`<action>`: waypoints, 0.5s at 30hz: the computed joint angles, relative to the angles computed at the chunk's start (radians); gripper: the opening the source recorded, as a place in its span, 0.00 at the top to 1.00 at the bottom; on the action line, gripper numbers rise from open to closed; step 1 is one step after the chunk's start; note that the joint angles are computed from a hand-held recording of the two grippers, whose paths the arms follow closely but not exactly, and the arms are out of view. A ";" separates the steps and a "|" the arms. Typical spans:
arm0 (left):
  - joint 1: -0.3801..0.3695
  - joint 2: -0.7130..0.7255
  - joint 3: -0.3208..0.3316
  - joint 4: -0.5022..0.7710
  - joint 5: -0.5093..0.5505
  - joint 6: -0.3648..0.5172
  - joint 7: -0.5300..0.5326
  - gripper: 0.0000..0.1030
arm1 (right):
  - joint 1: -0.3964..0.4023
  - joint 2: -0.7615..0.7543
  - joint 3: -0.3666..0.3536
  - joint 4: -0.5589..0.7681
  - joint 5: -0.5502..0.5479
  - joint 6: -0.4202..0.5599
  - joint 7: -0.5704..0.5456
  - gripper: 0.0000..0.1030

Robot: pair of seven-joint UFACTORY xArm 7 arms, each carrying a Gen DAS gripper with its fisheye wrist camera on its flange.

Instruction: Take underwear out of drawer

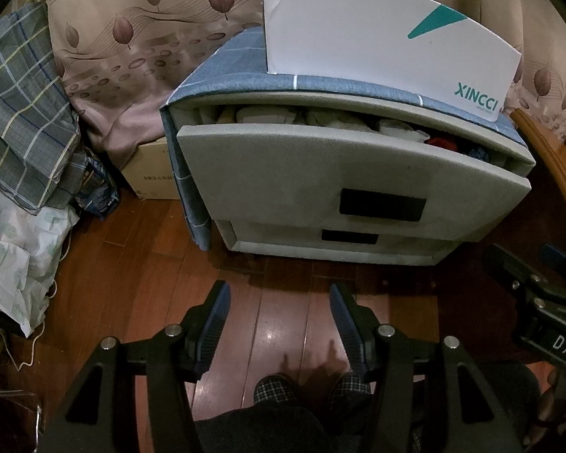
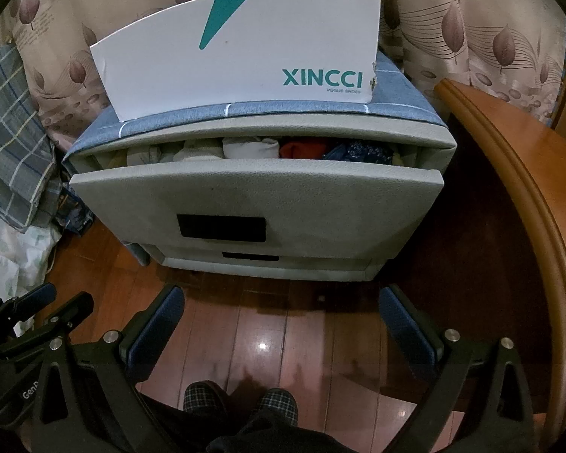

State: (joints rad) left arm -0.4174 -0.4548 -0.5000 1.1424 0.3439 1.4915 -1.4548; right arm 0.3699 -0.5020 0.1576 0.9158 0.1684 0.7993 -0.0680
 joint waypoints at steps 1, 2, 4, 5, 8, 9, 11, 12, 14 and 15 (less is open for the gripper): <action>0.000 0.000 0.001 0.000 -0.001 0.000 0.000 0.45 | 0.000 0.000 0.000 0.000 0.000 0.000 0.001 0.01; 0.000 0.000 0.000 0.001 -0.001 0.003 0.000 0.45 | 0.000 -0.002 -0.001 -0.002 0.000 -0.001 0.001 0.01; -0.001 -0.002 0.000 -0.001 0.001 0.000 0.000 0.45 | 0.002 -0.001 -0.003 -0.002 0.003 -0.003 -0.001 0.01; -0.002 -0.001 0.003 -0.002 -0.001 -0.002 0.004 0.45 | 0.002 0.000 -0.002 -0.002 0.004 -0.005 0.000 0.01; 0.001 -0.001 0.006 0.004 0.000 -0.001 0.009 0.45 | 0.004 0.001 -0.007 0.001 0.011 -0.002 -0.004 0.01; 0.003 -0.002 0.006 0.006 0.002 -0.001 0.009 0.45 | 0.005 0.001 -0.009 0.003 0.014 0.001 -0.007 0.01; 0.008 -0.008 0.002 0.007 0.014 -0.005 0.003 0.45 | 0.007 0.000 -0.013 0.006 0.022 0.008 -0.008 0.01; 0.010 -0.017 0.001 0.005 0.024 -0.014 0.002 0.45 | 0.011 0.002 -0.022 0.012 0.037 0.014 -0.014 0.01; 0.019 -0.036 0.002 -0.002 0.042 -0.037 0.004 0.45 | 0.020 0.005 -0.042 0.019 0.075 0.019 -0.031 0.01; 0.023 -0.046 0.007 -0.007 0.048 -0.051 0.013 0.45 | 0.022 0.011 -0.051 0.026 0.092 0.013 -0.040 0.01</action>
State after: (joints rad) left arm -0.3948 -0.5007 -0.4931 1.1355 0.3918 1.4408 -1.4421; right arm 0.3917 -0.4912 0.1062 0.9422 0.2604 0.8125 -0.1083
